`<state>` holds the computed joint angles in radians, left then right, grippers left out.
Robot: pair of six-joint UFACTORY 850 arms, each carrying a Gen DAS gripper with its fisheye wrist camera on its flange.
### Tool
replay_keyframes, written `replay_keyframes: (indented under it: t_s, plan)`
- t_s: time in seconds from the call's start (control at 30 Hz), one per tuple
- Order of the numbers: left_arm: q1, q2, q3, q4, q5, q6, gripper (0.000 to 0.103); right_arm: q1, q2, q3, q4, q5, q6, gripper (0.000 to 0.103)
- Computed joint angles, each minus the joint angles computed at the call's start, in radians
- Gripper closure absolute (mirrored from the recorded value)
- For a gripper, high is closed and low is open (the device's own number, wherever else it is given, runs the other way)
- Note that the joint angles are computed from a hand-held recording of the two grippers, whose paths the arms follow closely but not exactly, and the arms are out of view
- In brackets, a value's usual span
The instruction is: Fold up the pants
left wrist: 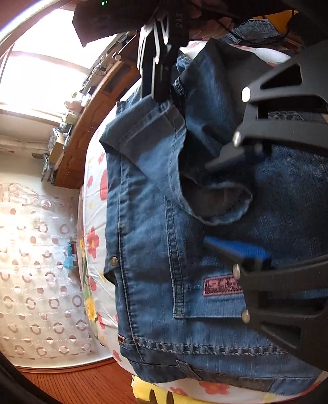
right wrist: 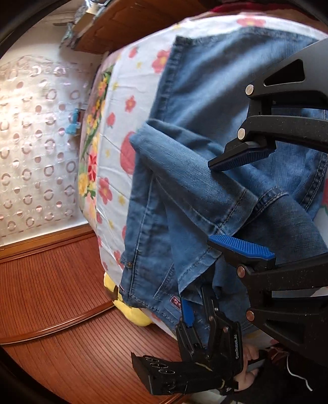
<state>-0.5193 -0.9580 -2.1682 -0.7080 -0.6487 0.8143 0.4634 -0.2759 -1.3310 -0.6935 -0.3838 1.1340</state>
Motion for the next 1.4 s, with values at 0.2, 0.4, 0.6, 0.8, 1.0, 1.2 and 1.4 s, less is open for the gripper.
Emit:
replay_keyframes:
  t_s: [0.2, 0.4, 0.6, 0.8, 1.0, 1.2, 1.4]
  plan:
    - [-0.007, 0.046, 0.069, -0.049, 0.045, 0.086, 0.097, -0.031, -0.038, -0.048, 0.129, 0.038, -0.154, 0.098]
    - [0.017, 0.146, 0.169, -0.227, 0.09, 0.237, 0.099, -0.025, -0.006, -0.081, -0.081, 0.047, -0.019, 0.099]
    - [0.068, 0.282, 0.308, -0.464, 0.115, 0.441, 0.099, -0.014, -0.008, -0.192, -0.183, 0.074, -0.007, 0.099]
    - [0.109, 0.362, 0.386, -0.582, 0.152, 0.567, 0.099, 0.017, -0.083, -0.344, -0.215, 0.077, -0.064, 0.099]
    - [0.134, 0.386, 0.414, -0.622, 0.177, 0.609, 0.099, 0.019, -0.158, -0.444, -0.112, 0.085, -0.204, 0.099]
    - [0.157, 0.406, 0.441, -0.662, 0.202, 0.643, 0.099, 0.005, -0.194, -0.475, -0.108, 0.124, -0.243, 0.099]
    - [0.175, 0.399, 0.438, -0.629, 0.217, 0.609, 0.099, -0.001, -0.274, -0.565, 0.024, 0.118, -0.402, 0.099]
